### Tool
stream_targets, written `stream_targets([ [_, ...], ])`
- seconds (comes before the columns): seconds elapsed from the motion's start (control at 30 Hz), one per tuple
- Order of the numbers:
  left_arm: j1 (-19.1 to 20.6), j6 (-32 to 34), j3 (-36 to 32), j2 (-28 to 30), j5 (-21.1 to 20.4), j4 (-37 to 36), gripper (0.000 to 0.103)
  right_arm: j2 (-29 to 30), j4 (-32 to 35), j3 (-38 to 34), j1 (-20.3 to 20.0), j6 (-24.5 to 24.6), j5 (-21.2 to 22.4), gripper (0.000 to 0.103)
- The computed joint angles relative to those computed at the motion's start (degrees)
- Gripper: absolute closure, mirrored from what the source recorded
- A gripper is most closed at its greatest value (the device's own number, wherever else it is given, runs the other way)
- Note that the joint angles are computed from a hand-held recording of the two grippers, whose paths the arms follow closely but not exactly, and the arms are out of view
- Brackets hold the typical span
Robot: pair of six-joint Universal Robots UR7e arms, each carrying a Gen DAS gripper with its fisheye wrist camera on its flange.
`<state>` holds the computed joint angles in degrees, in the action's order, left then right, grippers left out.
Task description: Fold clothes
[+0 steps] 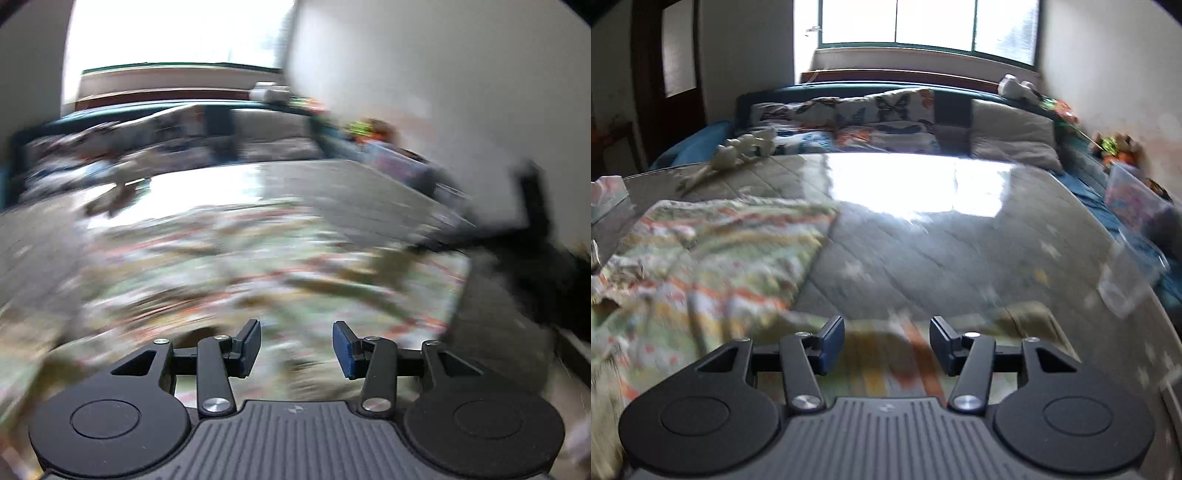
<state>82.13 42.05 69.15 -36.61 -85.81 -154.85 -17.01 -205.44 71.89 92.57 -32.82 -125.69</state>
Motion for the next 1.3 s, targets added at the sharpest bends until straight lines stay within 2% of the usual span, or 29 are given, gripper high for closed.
stream_targets([
  [0.13, 1.9, -5.9, -4.6, 1.3, 6.3, -1.3, 0.057, 0.0, -3.8, 3.0, -0.9, 3.3, -1.5, 0.046],
  [0.33, 4.0, -8.0, -8.8, 3.7, 11.2, -4.6, 0.058, 0.8, -8.3, 4.1, -1.5, 4.3, -1.7, 0.043],
  [0.4, 4.2, -7.0, -8.5, 3.9, 12.3, -7.8, 0.058, 0.9, -8.3, 3.8, -1.4, 4.3, -1.9, 0.04],
  [0.57, 3.2, -3.4, -8.8, 7.2, 20.7, -21.4, 0.058, 2.0, -7.9, 2.1, -1.1, 3.5, -2.7, 0.032],
  [0.7, 2.8, -2.4, -11.4, 10.3, 27.3, -31.2, 0.058, 2.2, -7.7, 1.7, -1.0, 3.7, -2.9, 0.03],
  [0.77, 2.9, -4.0, -13.4, 11.3, 29.7, -32.3, 0.058, 2.3, -7.8, 1.7, -1.0, 3.7, -2.9, 0.03],
  [0.9, 3.3, -4.8, -14.7, 11.5, 31.5, -34.5, 0.058, 2.3, -8.0, 1.7, -1.1, 3.7, -2.7, 0.029],
  [1.0, 3.4, -3.6, -17.0, 13.0, 34.3, -38.5, 0.055, 2.3, -8.3, 1.8, -1.2, 3.5, -2.6, 0.027],
  [1.07, 3.7, -4.1, -17.8, 12.9, 35.4, -38.3, 0.055, 2.4, -8.4, 1.8, -1.2, 3.4, -2.5, 0.027],
  [1.2, 4.5, -2.3, -24.7, 15.8, 41.7, -36.8, 0.055, 2.3, -8.4, 1.7, -1.3, 3.4, -2.3, 0.026],
  [1.23, 4.8, -2.1, -26.0, 16.2, 42.6, -36.3, 0.051, 2.3, -8.4, 1.8, -1.3, 3.4, -2.2, 0.026],
  [1.3, 5.2, -1.0, -25.7, 15.7, 41.9, -37.2, 0.051, 2.3, -8.4, 1.8, -1.3, 3.2, -2.3, 0.026],
])
